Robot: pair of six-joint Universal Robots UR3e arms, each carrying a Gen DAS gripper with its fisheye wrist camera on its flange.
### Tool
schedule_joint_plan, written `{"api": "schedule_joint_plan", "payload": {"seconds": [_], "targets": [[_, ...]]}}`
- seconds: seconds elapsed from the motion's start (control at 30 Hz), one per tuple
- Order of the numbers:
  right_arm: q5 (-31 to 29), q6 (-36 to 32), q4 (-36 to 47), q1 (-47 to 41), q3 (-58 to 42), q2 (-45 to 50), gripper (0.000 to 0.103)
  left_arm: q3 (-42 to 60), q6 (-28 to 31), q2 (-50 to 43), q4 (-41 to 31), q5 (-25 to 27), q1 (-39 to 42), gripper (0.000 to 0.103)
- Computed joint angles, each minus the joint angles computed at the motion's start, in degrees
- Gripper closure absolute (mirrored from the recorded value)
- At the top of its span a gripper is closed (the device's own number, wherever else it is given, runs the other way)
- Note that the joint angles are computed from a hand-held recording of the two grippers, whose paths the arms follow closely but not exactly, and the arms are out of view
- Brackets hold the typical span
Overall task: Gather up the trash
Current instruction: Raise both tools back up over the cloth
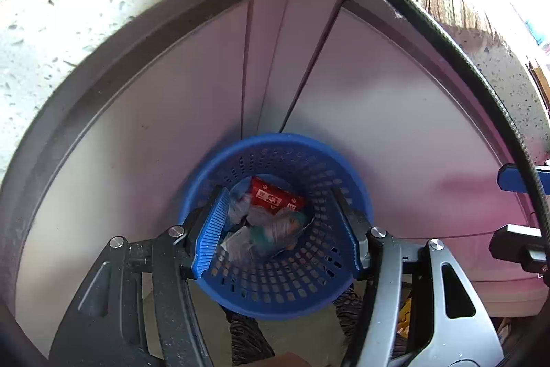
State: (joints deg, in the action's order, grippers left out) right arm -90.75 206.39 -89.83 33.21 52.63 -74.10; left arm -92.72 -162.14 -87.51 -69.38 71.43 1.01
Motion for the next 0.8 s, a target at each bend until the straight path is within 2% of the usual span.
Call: {"api": "schedule_joint_plan", "payload": {"seconds": [0.3, 0.5, 0.67, 0.8], "targets": [[1.2, -1.3, 1.1, -1.6, -0.5, -2.2, 0.046, 2.9, 1.8, 2.3, -5.2, -0.7, 3.2, 0.043], [1.4, -0.9, 3.5, -1.3, -5.0, -3.0, 0.046, 7.3, 5.4, 5.7, -11.9, -4.0, 6.4, 0.043], [-0.1, 2.3, 6.9, -1.4, -14.9, -1.1, 0.045, 16.7, 10.1, 5.3, -21.2, -10.0, 9.7, 0.043], [-3.9, 6.4, 8.7, -2.3, -21.3, -0.9, 0.036, 29.0, 11.5, 0.3, -29.1, -12.5, 9.7, 0.043]]}}
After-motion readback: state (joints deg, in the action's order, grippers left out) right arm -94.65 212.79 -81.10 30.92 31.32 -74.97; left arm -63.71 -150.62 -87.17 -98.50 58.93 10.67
